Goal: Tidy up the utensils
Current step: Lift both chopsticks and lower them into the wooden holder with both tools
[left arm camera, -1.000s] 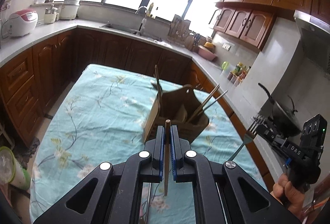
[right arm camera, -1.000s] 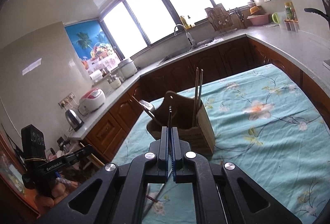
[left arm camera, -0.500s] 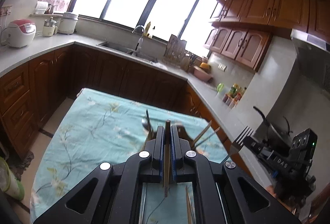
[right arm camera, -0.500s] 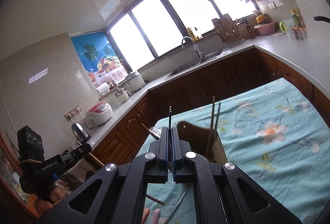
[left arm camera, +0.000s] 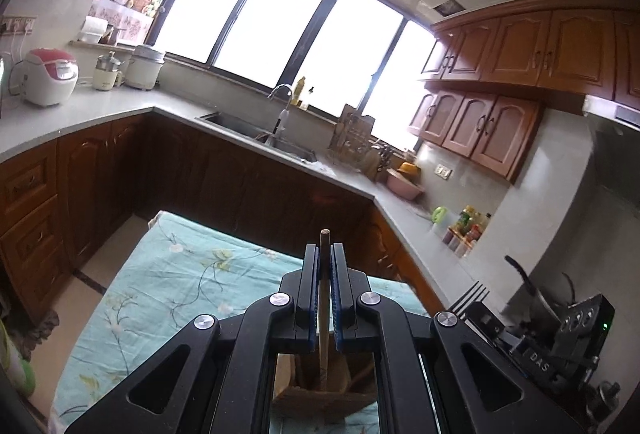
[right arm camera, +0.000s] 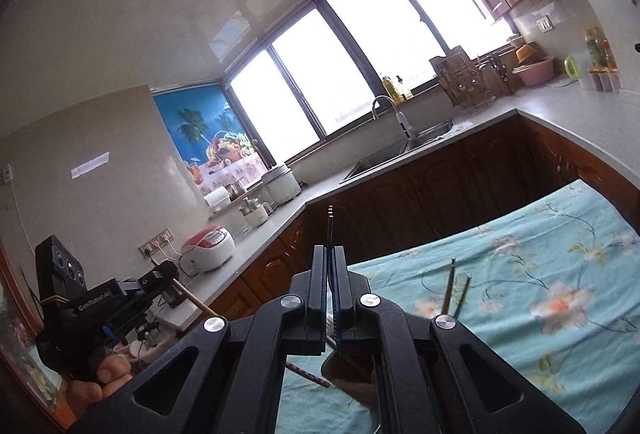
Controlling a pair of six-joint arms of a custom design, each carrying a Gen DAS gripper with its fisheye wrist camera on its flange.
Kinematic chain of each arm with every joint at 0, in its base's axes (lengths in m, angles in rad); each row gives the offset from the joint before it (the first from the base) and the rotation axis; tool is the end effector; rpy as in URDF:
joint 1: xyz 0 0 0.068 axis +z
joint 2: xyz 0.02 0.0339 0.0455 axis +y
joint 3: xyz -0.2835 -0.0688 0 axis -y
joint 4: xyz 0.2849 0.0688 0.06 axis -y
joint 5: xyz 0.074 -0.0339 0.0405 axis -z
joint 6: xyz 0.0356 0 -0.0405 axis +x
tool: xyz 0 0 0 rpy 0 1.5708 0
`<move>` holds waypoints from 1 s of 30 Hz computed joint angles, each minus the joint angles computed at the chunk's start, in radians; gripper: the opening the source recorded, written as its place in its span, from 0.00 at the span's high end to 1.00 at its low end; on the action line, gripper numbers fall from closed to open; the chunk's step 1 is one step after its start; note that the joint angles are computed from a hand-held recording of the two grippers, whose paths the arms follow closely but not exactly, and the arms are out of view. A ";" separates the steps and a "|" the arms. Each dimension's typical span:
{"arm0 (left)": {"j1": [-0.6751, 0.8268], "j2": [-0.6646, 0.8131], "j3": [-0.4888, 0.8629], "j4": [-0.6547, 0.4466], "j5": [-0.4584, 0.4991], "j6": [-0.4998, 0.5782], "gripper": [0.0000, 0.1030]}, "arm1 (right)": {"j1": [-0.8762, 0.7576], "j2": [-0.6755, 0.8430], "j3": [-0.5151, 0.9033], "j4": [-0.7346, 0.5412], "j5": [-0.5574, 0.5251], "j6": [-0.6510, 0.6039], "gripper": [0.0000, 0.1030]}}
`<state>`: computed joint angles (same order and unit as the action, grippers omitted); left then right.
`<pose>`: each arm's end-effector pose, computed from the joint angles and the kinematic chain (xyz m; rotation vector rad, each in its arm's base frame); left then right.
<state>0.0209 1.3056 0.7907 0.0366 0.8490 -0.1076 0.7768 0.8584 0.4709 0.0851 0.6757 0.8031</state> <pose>0.3103 -0.0202 0.2541 0.4029 1.9485 -0.9169 0.1713 0.1371 0.2456 0.4818 1.7680 0.4882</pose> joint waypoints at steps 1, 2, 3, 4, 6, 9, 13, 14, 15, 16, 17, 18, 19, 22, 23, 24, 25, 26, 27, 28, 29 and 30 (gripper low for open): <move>-0.024 0.028 -0.012 0.043 -0.025 -0.013 0.96 | -0.018 0.019 -0.007 0.026 -0.019 -0.005 0.98; -0.045 0.051 -0.018 0.066 -0.046 -0.019 0.96 | -0.027 0.034 -0.015 0.049 -0.031 -0.003 0.98; -0.059 0.070 -0.013 0.071 -0.058 -0.023 0.96 | -0.035 0.045 -0.026 0.067 -0.042 0.001 0.98; -0.081 0.104 -0.020 0.103 -0.080 -0.029 0.96 | -0.047 0.059 -0.036 0.083 -0.056 0.006 0.98; -0.115 0.157 -0.016 0.132 -0.119 -0.032 0.96 | -0.061 0.098 -0.056 0.107 -0.062 0.019 0.98; -0.159 0.229 0.002 0.151 -0.172 -0.017 0.96 | -0.099 0.144 -0.099 0.167 -0.110 0.048 0.98; -0.201 0.292 0.017 0.170 -0.218 0.005 0.96 | -0.123 0.184 -0.140 0.217 -0.140 0.085 0.98; -0.209 0.310 0.028 0.171 -0.226 0.009 0.96 | -0.125 0.192 -0.150 0.227 -0.142 0.095 0.98; -0.212 0.319 0.037 0.164 -0.226 0.014 0.96 | -0.129 0.190 -0.156 0.228 -0.145 0.101 0.98; -0.216 0.335 0.051 0.157 -0.228 0.019 0.96 | -0.132 0.191 -0.164 0.233 -0.147 0.106 0.98; -0.214 0.345 0.054 0.155 -0.227 0.027 0.96 | -0.132 0.193 -0.173 0.240 -0.148 0.116 0.98; -0.210 0.335 0.056 0.138 -0.223 0.034 0.96 | -0.137 0.192 -0.183 0.246 -0.153 0.122 0.98; -0.217 0.353 0.066 0.138 -0.224 0.035 0.96 | -0.140 0.201 -0.188 0.252 -0.157 0.129 0.98; -0.214 0.355 0.068 0.144 -0.222 0.045 0.95 | -0.147 0.244 -0.196 0.277 -0.170 0.152 0.98; -0.215 0.352 0.068 0.142 -0.225 0.048 0.95 | -0.148 0.249 -0.205 0.299 -0.174 0.153 0.98; -0.214 0.350 0.068 0.140 -0.223 0.050 0.95 | -0.143 0.246 -0.211 0.308 -0.167 0.154 0.98; -0.215 0.357 0.078 0.136 -0.223 0.051 0.95 | -0.145 0.242 -0.208 0.294 -0.163 0.152 0.98; -0.215 0.358 0.080 0.133 -0.220 0.052 0.95 | -0.146 0.235 -0.203 0.276 -0.162 0.152 0.98; -0.205 0.347 0.062 0.135 -0.208 0.060 0.95 | -0.147 0.231 -0.205 0.276 -0.164 0.153 0.98; -0.202 0.350 0.060 0.135 -0.203 0.065 0.95 | -0.149 0.228 -0.207 0.277 -0.167 0.155 0.98; -0.200 0.350 0.061 0.131 -0.200 0.070 0.95 | -0.153 0.220 -0.209 0.270 -0.170 0.157 0.98; -0.198 0.351 0.063 0.125 -0.197 0.072 0.95 | -0.156 0.220 -0.211 0.272 -0.174 0.159 0.98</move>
<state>-0.1769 1.6565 0.8532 0.1619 0.6519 -0.0351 0.6211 1.0784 0.2599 0.3569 0.5016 0.9616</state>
